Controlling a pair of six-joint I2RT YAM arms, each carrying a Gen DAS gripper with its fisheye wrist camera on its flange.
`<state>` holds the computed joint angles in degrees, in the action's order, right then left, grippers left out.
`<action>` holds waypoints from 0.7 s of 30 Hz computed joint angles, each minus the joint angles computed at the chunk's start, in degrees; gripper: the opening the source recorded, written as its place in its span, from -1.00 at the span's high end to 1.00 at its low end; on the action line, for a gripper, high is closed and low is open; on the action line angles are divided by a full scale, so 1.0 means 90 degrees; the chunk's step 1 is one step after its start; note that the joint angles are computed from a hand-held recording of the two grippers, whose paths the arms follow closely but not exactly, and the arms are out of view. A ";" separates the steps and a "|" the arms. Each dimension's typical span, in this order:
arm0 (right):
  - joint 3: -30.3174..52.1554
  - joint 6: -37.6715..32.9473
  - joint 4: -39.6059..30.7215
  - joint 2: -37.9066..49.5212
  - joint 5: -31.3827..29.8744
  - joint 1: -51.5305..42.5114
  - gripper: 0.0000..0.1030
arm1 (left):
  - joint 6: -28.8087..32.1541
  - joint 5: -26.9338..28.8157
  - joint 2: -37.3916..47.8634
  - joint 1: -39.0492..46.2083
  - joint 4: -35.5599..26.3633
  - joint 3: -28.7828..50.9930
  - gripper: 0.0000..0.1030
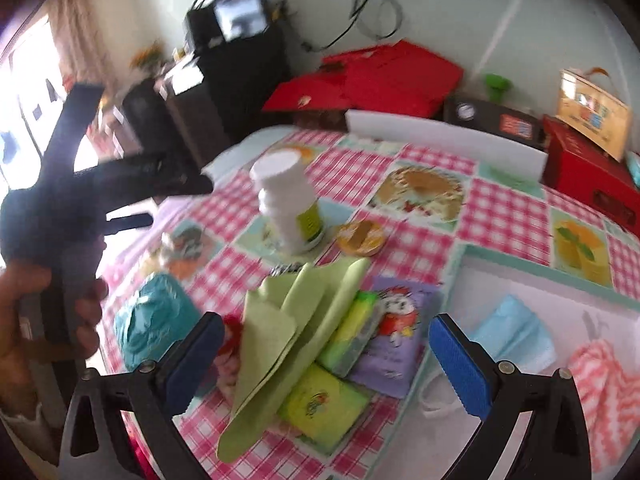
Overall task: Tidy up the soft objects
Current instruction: 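Move both grippers back from the tray toward the pile of items, then grasp the light green cloth with the right gripper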
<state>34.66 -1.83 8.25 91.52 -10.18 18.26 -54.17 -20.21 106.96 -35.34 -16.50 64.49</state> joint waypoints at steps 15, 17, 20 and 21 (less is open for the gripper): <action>0.2287 -0.0946 -0.3635 0.1246 0.0269 0.0272 -1.00 | 0.0434 0.0511 0.0670 0.0153 -0.1237 0.0771 -0.94; 0.2505 -0.1050 -0.3955 0.1317 0.0647 0.0461 -1.00 | 0.0448 0.0508 0.0839 0.0113 -0.1554 0.1015 -0.94; 0.2935 -0.1124 -0.4519 0.1562 0.0866 0.0648 -1.00 | 0.0472 0.0735 0.0918 0.0104 -0.1627 0.1108 -0.94; 0.3100 -0.1100 -0.4700 0.1687 0.0846 0.0675 -1.00 | 0.0494 0.0838 0.0920 0.0121 -0.1549 0.1083 -0.94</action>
